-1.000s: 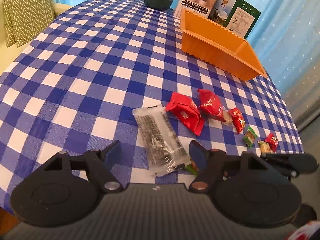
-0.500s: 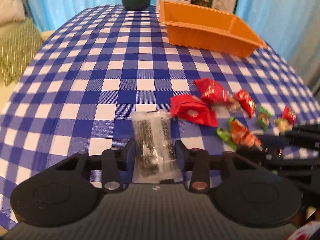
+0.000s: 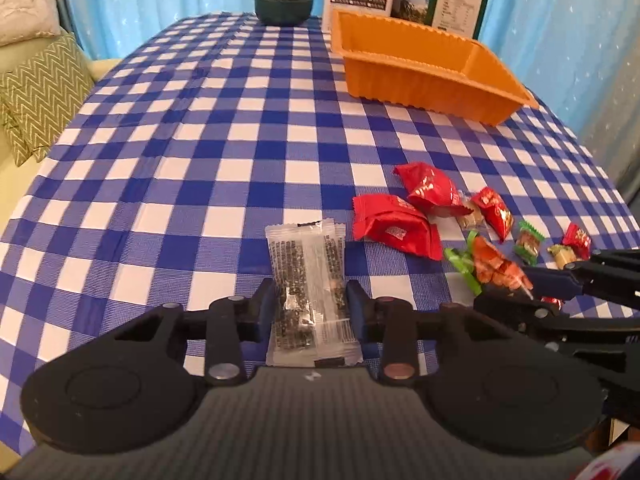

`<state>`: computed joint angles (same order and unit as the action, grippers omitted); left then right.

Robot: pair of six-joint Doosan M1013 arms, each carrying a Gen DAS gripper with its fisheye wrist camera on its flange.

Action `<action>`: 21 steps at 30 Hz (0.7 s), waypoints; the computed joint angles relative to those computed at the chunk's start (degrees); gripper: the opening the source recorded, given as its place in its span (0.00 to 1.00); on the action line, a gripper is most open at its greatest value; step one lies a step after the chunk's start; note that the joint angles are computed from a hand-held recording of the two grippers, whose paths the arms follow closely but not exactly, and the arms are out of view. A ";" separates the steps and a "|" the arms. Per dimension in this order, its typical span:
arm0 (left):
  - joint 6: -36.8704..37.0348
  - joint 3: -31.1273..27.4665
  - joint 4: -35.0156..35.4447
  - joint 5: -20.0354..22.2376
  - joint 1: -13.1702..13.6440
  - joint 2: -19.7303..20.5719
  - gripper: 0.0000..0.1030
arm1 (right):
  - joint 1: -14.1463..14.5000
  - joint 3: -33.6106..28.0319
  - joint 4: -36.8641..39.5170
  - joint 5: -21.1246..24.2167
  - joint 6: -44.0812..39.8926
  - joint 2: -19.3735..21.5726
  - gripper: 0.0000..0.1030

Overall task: Organize snacks
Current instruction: 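Carry both snacks to the orange tray and open both tools to drop them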

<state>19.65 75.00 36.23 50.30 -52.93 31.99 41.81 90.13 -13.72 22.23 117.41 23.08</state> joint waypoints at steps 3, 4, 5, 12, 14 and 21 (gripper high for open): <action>-1.68 0.09 1.42 -0.12 -0.21 -0.49 0.33 | 0.09 0.49 -3.73 -1.78 5.03 -0.53 0.29; -1.78 0.01 1.64 -0.38 -0.21 -0.65 0.33 | 0.10 0.59 -5.17 -2.22 7.01 -0.70 0.29; -1.65 -0.16 1.96 -0.73 -0.19 -0.76 0.33 | 0.05 0.73 -6.67 -2.80 9.22 -0.88 0.29; 4.91 -5.29 3.59 -2.38 1.05 0.75 0.33 | -1.67 -0.64 -21.35 -3.78 26.38 -1.27 0.29; 7.29 -7.62 3.42 -3.11 1.68 1.71 0.33 | -2.68 -1.91 -24.40 -3.23 29.64 -0.89 0.29; 15.74 -18.50 1.33 -3.86 3.99 7.32 0.33 | -6.62 -7.00 -28.98 -2.80 36.51 1.45 0.29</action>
